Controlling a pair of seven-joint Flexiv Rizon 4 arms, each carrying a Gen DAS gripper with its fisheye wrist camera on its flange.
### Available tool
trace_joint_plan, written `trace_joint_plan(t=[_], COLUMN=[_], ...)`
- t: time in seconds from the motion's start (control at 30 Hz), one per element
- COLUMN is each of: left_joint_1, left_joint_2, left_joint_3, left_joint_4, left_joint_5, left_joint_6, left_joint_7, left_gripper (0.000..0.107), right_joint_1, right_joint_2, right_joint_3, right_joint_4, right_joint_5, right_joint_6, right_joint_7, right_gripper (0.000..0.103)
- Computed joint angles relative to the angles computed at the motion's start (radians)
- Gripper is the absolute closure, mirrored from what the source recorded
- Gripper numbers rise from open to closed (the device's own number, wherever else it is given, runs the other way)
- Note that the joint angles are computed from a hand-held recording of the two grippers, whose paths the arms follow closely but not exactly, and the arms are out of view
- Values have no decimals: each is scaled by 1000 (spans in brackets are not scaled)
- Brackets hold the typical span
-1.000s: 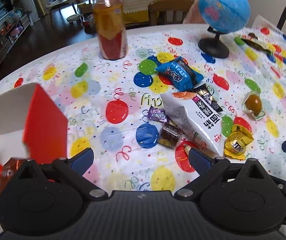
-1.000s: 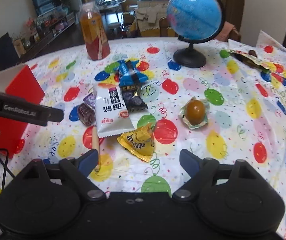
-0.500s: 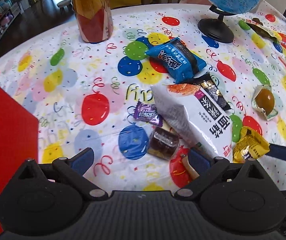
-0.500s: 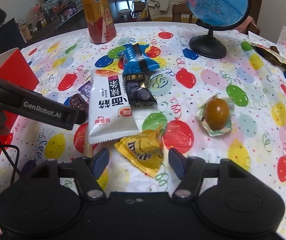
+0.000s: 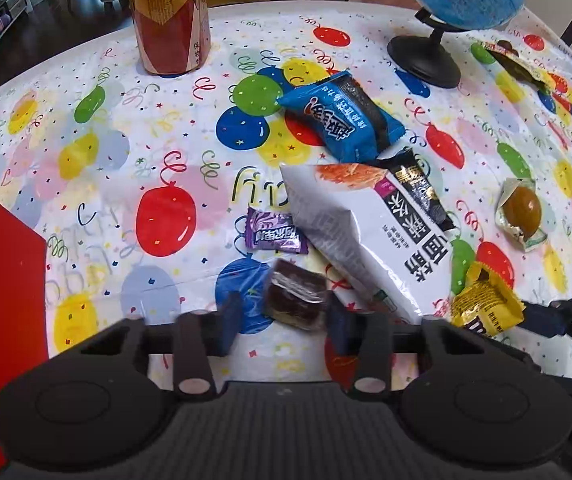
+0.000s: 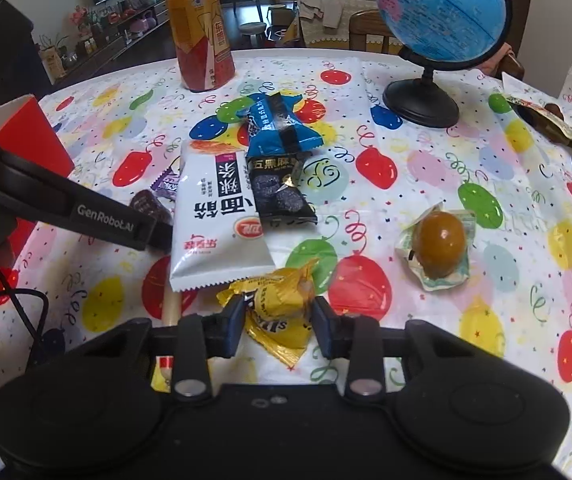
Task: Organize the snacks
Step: 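Grasp the yellow candy with the right tool while the left tool grasps the brown candy, then carry both candies into the red box and open both tools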
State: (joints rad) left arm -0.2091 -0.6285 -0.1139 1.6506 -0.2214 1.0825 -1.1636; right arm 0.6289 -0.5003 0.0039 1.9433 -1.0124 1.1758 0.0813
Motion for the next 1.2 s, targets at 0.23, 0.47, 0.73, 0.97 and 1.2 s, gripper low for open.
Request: trace_joint_plan(t=[0.23,0.47,0.73,0.97,1.2], left_joint_1=[21,63,116,137,151], left_joint_2=[26,100,222,333,407], left_joint_3=[-12,-32,-59,-36,14], left_joint_4=[42,118,239,316,355], left_joint_5=[-27,-86,-212,-304,-365], left_joint_6=[37,40,63,45,1], left_joint_7=[5,21,98,180,253], left_gripper=[77,77,77,77,76], right_joint_1=[12,16,31,60,106], right_joint_2=[29,79,124,131,90], right_joint_3=[4,42,95,118,119], right_joint_4=[22,36,12,-44,-150], right_joint_5=[-27,-49,-43,-40,-22], right_joint_6=[-17,-61,-136,-172,-199], right_joint_7=[71,120,127,125,82], right_gripper=[74,74,74,74,74])
